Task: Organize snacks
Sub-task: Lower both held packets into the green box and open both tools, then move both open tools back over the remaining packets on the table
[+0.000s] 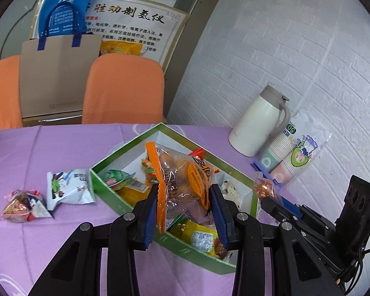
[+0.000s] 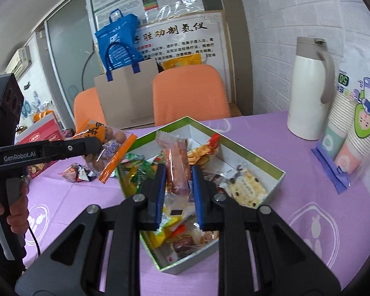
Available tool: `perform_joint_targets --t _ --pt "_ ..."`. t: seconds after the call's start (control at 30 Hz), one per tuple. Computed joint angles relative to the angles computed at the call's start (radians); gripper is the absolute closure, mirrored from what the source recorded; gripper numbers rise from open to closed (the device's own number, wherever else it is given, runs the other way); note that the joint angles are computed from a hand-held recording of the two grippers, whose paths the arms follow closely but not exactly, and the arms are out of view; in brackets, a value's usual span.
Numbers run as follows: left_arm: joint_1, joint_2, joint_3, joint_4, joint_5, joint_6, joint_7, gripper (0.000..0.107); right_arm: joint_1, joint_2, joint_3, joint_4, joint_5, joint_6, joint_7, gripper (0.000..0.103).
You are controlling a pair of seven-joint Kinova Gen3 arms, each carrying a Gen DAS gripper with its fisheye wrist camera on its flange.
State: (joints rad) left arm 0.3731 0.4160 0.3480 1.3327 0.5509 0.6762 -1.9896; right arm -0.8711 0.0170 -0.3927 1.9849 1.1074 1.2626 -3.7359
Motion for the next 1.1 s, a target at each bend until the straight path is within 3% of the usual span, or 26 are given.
perform_joint_targets --t 0.13,0.37,0.4,0.43,0.5,0.53,0.6,0.73,1.1 --pt "0.08 0.052 -0.024 -0.072 -0.072 0.017 0.068 0.068 0.029 -0.017 0.016 0.045 -0.021 -0.046 -0.036 0.08" --pt "0.146 0.122 -0.043 -0.149 -0.16 0.046 0.151 0.067 0.087 -0.017 0.036 0.11 -0.014 -0.166 -0.063 0.079" --pt "0.151 0.12 -0.044 -0.142 -0.172 0.037 0.151 0.066 0.09 -0.012 0.037 0.107 -0.021 -0.171 -0.051 0.073" --pt "0.157 0.11 -0.047 -0.122 -0.186 0.014 0.147 0.061 0.092 -0.008 0.037 0.105 -0.027 -0.175 -0.038 0.053" --pt "0.178 0.079 -0.064 -0.074 -0.227 -0.044 0.155 0.041 0.08 0.004 0.028 0.108 -0.015 -0.138 -0.05 0.027" --pt "0.202 0.062 -0.088 -0.05 -0.259 -0.08 0.184 0.028 0.066 0.016 0.019 0.108 -0.007 -0.1 -0.063 0.023" --pt "0.221 0.038 -0.106 -0.02 -0.302 -0.128 0.23 0.024 0.047 0.023 0.018 0.107 -0.006 -0.069 -0.063 0.02" --pt "0.206 0.022 -0.096 -0.008 -0.333 -0.129 0.278 0.023 0.04 0.012 0.025 0.111 -0.018 -0.078 -0.068 0.019" --pt "0.124 -0.037 -0.038 0.076 -0.298 -0.177 0.244 0.023 0.003 0.025 0.012 0.062 -0.022 -0.009 -0.06 0.009"
